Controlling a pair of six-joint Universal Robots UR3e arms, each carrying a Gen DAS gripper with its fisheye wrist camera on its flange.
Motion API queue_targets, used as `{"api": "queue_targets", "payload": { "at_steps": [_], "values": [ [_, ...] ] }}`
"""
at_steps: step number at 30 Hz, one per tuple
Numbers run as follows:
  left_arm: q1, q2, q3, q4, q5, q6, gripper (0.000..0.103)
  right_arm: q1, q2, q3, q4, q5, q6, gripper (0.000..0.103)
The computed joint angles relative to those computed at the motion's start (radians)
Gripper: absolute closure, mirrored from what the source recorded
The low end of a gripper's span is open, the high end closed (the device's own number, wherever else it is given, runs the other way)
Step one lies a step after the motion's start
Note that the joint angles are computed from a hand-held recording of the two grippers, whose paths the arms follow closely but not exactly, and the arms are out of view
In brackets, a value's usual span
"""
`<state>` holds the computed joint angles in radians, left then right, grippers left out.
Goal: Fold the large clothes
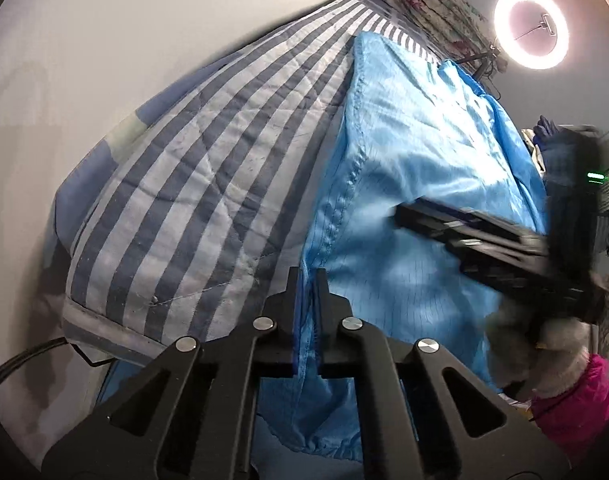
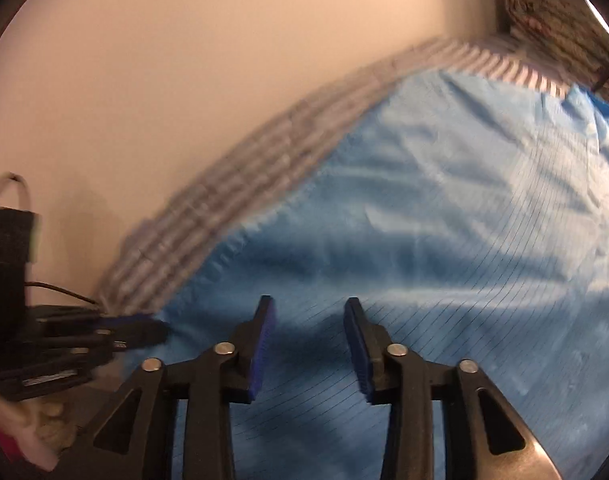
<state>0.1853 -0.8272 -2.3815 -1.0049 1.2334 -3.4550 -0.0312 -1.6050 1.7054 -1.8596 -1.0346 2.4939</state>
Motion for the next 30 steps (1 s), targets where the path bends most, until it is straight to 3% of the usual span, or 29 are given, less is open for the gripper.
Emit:
{"api": "queue_targets", "payload": {
  "at_steps": [2, 5, 6, 7, 9, 11, 13, 15, 17, 24, 30],
  "values": [
    [-0.013, 0.005, 0.011, 0.003, 0.007, -0.002, 0.102, -0.007, 0.005, -0.004, 0.002, 0.019, 0.006, 0.052],
    [-0.070, -0.020, 0.030, 0.037, 0.089, -0.040, 0.102, -0.015, 0.008, -0.035, 0.055, 0.024, 0.023, 0.051],
    [-0.056, -0.025, 0.035, 0.014, 0.080, -0.037, 0.093, -0.022, 0.000, -0.037, 0.066, 0.029, 0.019, 0.052],
    [-0.012, -0.009, 0.027, -0.026, 0.032, -0.006, 0.074, -0.038, -0.019, -0.028, 0.066, 0.040, 0.013, 0.052],
    [0.027, -0.004, 0.004, -0.039, -0.018, 0.018, 0.062, -0.061, -0.008, -0.052, 0.090, 0.052, 0.007, 0.051],
    [-0.024, -0.055, 0.000, 0.036, 0.028, -0.003, 0.063, -0.075, 0.024, -0.077, 0.131, 0.056, 0.012, 0.051],
    [-0.071, -0.115, 0.019, 0.079, 0.057, -0.009, 0.103, -0.085, 0.055, -0.094, 0.154, 0.066, 0.007, 0.050],
    [-0.069, -0.110, 0.011, 0.092, 0.023, -0.025, 0.103, -0.088, 0.075, -0.121, 0.188, 0.087, 0.001, 0.042],
    [-0.114, -0.119, 0.028, 0.123, 0.048, -0.051, 0.103, -0.072, 0.106, -0.177, 0.228, 0.083, 0.026, 0.034],
    [-0.297, -0.211, 0.133, 0.187, 0.195, -0.120, 0.103, 0.026, 0.280, -0.494, 0.350, 0.056, 0.169, 0.034],
    [-0.357, -0.281, 0.174, 0.216, 0.240, -0.144, 0.103, 0.192, 0.440, -0.715, 0.331, -0.133, 0.319, 0.040]
  ]
}}
